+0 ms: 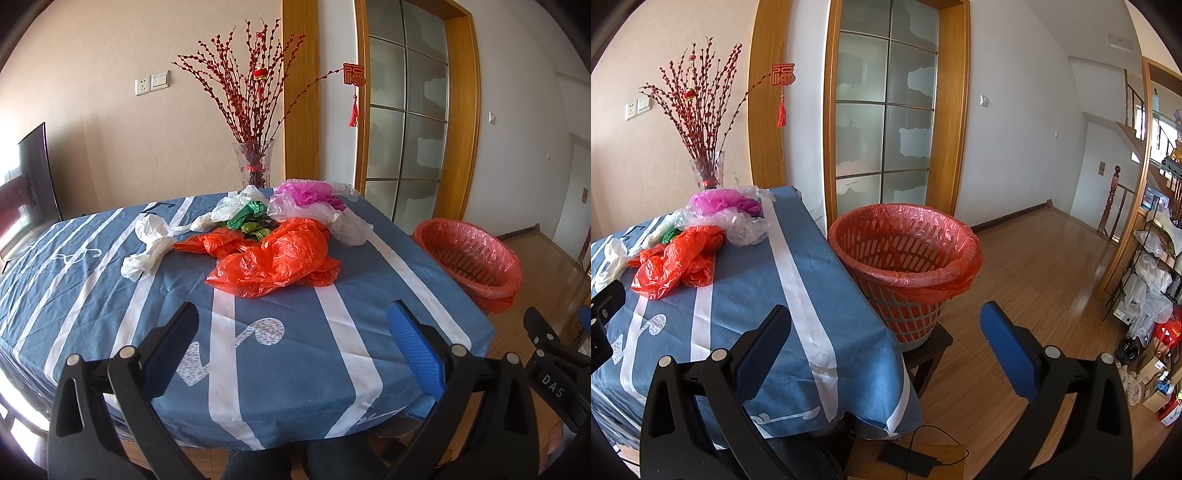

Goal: Collect trash

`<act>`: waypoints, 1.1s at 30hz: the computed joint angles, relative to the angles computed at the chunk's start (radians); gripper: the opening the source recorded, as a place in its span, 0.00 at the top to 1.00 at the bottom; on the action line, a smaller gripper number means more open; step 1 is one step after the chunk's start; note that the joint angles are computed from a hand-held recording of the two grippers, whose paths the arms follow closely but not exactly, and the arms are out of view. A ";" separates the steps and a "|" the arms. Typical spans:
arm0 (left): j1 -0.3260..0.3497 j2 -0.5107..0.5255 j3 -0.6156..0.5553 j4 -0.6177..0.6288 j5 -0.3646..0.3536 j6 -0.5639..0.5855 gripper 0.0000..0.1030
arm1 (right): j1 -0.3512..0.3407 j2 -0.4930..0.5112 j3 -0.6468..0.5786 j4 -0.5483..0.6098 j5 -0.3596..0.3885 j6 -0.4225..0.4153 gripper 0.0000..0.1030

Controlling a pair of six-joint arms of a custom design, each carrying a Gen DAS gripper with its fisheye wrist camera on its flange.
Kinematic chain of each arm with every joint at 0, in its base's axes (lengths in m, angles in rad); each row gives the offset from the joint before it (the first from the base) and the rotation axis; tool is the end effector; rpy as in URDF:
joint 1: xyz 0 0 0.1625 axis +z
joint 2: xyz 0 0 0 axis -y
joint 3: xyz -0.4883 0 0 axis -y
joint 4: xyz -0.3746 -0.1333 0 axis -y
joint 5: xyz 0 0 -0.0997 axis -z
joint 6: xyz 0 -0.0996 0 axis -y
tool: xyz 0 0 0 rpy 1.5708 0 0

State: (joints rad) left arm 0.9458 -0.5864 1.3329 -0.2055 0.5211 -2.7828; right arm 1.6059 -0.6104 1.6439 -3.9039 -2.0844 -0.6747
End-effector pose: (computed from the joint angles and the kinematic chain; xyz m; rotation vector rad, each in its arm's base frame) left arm -0.2155 -0.6742 0.0673 0.3537 1.9969 -1.2289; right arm 0.1090 -0.6987 0.1934 0.3160 -1.9841 1.2586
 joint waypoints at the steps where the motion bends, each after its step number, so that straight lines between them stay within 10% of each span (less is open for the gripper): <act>1: -0.001 0.001 0.001 0.000 -0.001 -0.002 0.04 | 0.000 0.000 0.000 0.000 0.000 0.000 0.02; 33: 0.007 0.015 -0.044 0.083 0.011 -0.051 0.04 | -0.003 0.003 -0.006 0.005 -0.005 0.000 0.02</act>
State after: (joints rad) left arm 0.9529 -0.5713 1.2889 -0.1221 0.5322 -2.8334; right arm 1.6025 -0.6071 1.6379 -3.8989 -2.0893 -0.6743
